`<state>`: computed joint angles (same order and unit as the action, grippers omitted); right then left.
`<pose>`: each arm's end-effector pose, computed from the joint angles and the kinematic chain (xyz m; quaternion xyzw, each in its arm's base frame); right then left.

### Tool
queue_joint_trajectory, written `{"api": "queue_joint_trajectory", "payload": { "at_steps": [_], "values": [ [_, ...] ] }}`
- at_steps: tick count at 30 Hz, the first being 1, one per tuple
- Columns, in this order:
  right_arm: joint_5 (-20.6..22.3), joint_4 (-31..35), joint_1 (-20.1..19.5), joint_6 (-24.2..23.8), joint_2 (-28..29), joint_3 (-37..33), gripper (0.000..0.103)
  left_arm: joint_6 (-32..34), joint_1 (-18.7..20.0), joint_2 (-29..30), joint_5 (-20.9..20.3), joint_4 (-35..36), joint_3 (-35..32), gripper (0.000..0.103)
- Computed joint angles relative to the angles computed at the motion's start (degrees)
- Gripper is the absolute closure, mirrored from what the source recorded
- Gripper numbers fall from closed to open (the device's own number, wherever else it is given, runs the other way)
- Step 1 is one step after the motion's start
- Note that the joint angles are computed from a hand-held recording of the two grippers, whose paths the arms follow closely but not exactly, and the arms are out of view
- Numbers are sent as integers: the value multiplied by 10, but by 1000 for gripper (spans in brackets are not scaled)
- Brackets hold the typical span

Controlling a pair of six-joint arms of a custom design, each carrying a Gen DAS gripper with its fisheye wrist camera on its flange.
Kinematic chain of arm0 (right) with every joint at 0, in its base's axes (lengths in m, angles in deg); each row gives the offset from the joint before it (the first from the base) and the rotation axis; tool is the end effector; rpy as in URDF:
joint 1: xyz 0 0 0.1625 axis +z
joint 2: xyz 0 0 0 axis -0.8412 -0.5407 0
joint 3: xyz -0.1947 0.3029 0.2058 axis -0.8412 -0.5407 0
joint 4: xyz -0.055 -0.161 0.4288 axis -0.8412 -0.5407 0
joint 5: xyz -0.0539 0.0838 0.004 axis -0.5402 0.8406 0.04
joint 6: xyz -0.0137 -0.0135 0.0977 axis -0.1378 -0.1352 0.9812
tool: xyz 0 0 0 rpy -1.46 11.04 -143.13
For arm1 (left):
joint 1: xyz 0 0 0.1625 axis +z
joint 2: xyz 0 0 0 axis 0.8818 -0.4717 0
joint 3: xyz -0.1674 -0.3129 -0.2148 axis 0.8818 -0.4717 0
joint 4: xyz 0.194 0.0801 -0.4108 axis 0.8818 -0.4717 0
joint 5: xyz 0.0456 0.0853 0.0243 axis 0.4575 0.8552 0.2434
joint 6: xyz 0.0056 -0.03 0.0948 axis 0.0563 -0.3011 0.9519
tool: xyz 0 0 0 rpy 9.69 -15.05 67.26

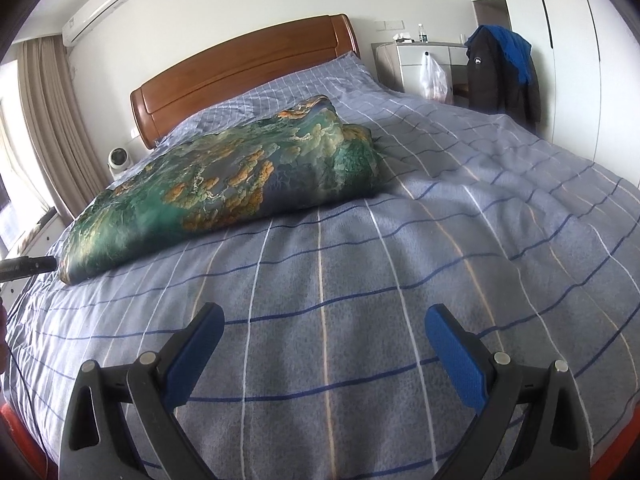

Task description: Fold large clothes

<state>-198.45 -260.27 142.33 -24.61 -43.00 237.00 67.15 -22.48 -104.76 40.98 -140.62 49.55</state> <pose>0.0637 -0.2454 0.1780 -0.0360 -0.8112 0.4866 0.3225 -0.2241 -0.4578 0.1346 0.2495 0.8633 -0.2570 0.3556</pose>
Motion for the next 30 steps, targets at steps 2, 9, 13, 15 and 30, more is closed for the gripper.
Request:
{"api": "queue_joint_trajectory", "payload": {
  "at_steps": [2,9,13,15,30],
  "values": [
    [16,43,-11,2,-34,-2,4,34,9,33,-16,-39,-35,7],
    [123,287,-74,41,-229,-39,3,118,56,205,-48,-127,-208,6],
    [240,448,-149,105,-290,-90,3,112,71,275,-29,-69,-251,7],
    [310,513,-195,153,-292,-115,3,170,57,279,-5,-115,-230,7],
    [115,273,54,5,-106,-194,73,170,41,291,-443,193,-448,7]
  ]
}}
